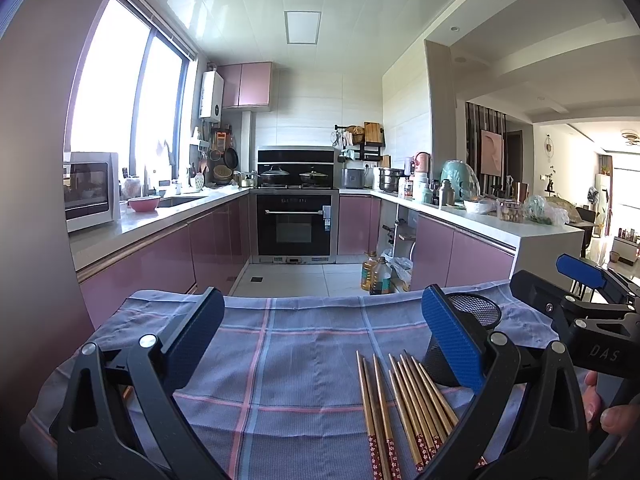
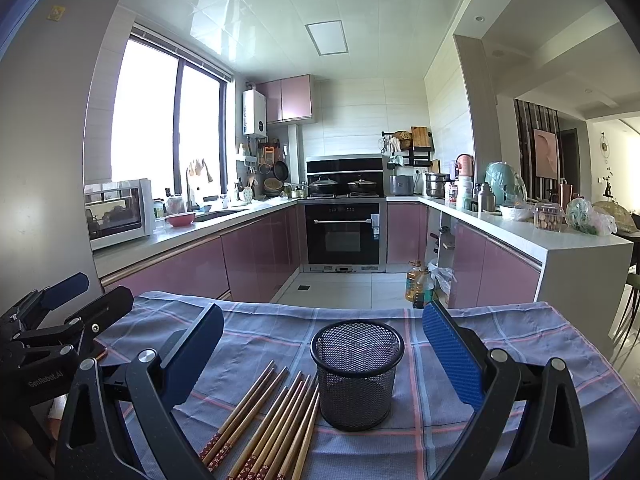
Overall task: Organize utensils
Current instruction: 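Lower both grippers toward the wooden chopsticks beside the black mesh cup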
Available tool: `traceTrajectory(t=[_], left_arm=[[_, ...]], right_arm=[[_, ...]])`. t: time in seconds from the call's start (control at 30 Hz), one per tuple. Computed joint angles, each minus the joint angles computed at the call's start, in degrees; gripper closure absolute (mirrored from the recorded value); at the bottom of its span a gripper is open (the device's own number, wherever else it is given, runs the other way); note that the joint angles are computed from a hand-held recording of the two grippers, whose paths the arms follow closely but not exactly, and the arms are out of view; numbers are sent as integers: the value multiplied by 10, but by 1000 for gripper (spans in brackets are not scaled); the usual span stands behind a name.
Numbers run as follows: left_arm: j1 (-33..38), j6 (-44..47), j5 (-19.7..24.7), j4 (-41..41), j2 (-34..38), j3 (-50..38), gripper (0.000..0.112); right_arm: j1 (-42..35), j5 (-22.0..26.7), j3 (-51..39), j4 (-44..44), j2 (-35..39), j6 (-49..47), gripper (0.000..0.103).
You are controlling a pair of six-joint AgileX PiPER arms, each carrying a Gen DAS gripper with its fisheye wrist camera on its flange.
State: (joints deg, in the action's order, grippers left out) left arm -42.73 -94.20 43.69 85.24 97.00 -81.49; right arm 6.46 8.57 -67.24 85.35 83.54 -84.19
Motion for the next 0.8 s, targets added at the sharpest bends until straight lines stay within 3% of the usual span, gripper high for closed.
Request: traceTrajectory(t=[0.3, 0.4, 0.53, 0.67, 0.8], left_arm=[[11, 26, -11, -25, 11, -16, 15], [19, 55, -25, -58, 14, -24, 15], [47, 168, -57, -168, 38, -59, 15], [87, 326, -76, -337, 75, -107, 15], [120, 455, -71, -478, 118, -153, 15]], right_arm=[[-12, 20, 2, -38, -1, 43, 7], [-16, 30, -11, -124, 6, 126, 7], [-28, 69, -31, -268, 25, 266, 7], [-35, 129, -59, -404, 56, 393, 8], [-35, 195, -98, -491, 101, 481, 21]])
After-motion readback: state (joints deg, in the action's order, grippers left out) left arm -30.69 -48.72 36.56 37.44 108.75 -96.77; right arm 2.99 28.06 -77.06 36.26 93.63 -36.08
